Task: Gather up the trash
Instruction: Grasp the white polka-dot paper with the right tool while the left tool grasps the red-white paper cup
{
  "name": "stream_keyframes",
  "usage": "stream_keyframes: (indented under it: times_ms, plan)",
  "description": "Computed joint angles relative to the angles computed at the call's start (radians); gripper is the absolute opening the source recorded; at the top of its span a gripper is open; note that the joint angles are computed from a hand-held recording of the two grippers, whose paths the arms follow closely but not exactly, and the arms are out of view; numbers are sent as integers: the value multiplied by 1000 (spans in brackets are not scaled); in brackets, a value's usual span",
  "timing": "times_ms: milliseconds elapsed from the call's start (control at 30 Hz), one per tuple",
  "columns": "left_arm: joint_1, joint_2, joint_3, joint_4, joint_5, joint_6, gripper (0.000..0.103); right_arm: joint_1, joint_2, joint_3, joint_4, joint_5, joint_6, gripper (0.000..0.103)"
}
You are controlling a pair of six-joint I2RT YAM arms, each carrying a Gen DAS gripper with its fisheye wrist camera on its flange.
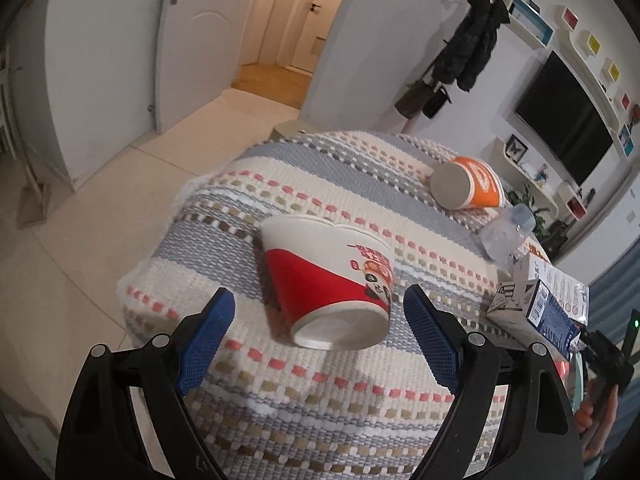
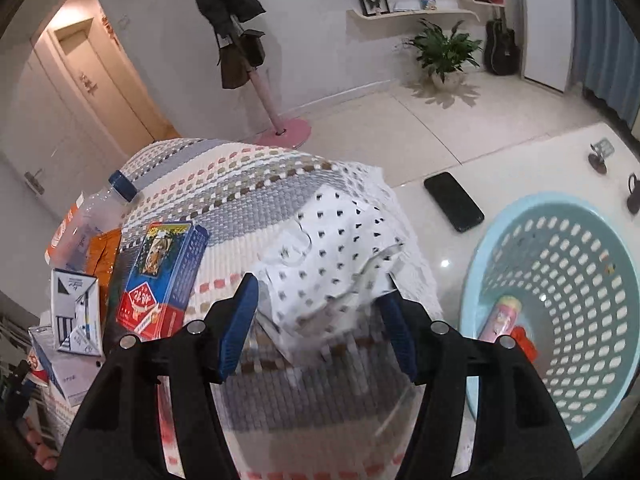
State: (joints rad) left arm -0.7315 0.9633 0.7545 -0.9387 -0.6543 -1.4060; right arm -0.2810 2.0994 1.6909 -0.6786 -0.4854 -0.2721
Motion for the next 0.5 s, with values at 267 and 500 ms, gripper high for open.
stream_keyframes:
  times_ms: [267,500]
  plan:
    - [57,31,-32,87,34,61,84,53,-62,-98,137,85,-28,32]
    - [91,95,0,124,51,118,84,80,-118,-181,196,103,-95,10]
